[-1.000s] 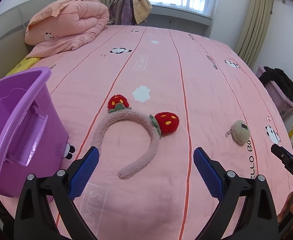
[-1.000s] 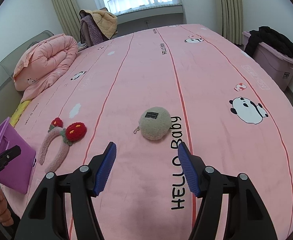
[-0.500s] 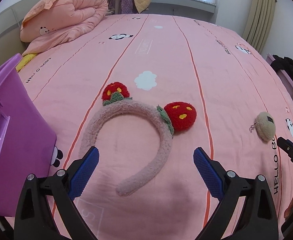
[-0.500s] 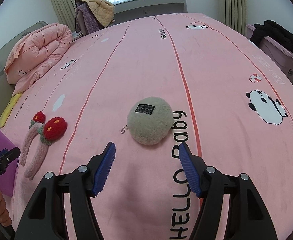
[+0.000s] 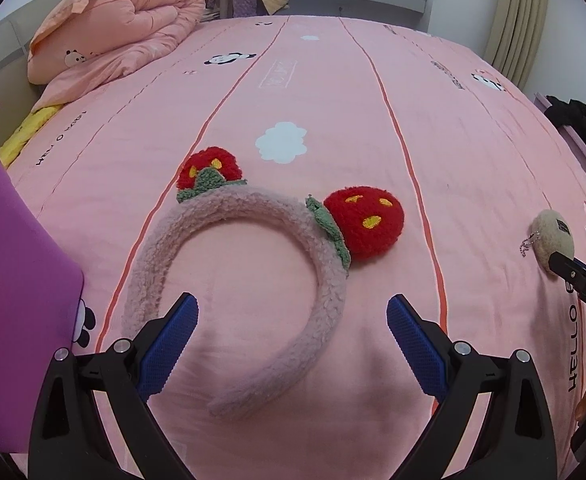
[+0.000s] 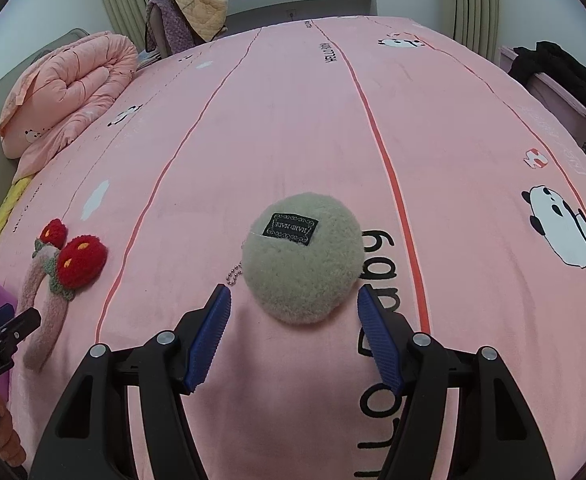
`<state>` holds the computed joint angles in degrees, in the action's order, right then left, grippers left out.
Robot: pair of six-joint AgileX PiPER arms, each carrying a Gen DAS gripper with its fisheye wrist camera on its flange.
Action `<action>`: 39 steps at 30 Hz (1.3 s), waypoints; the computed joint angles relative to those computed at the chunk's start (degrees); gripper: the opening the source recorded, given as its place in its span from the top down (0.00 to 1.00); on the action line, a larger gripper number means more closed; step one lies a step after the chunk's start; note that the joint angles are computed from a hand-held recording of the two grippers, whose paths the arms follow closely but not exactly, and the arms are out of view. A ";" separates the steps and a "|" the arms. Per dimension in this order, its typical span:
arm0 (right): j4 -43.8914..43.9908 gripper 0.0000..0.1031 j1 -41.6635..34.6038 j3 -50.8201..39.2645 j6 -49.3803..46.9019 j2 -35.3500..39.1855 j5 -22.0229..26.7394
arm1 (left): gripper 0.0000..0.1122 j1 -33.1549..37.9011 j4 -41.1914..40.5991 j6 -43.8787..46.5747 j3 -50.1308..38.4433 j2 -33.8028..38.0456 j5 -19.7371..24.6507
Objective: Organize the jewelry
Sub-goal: 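Close the left tool on the pink headband while the right tool grips the beige fuzzy ball, then lift and carry the headband and fuzzy ball in both tools over the basin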
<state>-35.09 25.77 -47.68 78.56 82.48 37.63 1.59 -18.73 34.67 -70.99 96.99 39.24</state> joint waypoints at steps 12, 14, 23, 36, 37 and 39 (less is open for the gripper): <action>-0.49 0.35 -4.10 -1.20 -0.89 4.48 -3.95 | 0.17 -3.63 4.39 -5.53 -2.86 5.48 -1.87; -1.03 0.34 -4.13 -1.85 -0.95 5.47 -3.78 | 0.17 -4.63 5.77 -7.09 -3.51 6.65 -2.20; -8.97 0.24 -4.28 -1.81 6.59 9.28 -6.16 | 0.13 -6.85 9.84 -12.98 -6.16 11.45 -3.71; -15.60 0.42 -2.05 -0.91 15.62 9.17 -2.85 | 0.45 -7.78 6.85 -9.12 -0.68 8.65 -9.75; -15.47 0.47 -2.37 -0.28 16.03 8.43 -3.22 | 0.57 -8.16 6.92 -8.53 -0.10 8.05 -9.93; -14.97 0.51 -2.60 0.66 16.03 7.04 -3.81 | 0.83 -8.78 7.48 -7.97 0.96 6.77 -9.73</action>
<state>-50.06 23.17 -47.02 94.59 89.52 33.83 -7.20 -11.25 26.70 -70.03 103.77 29.51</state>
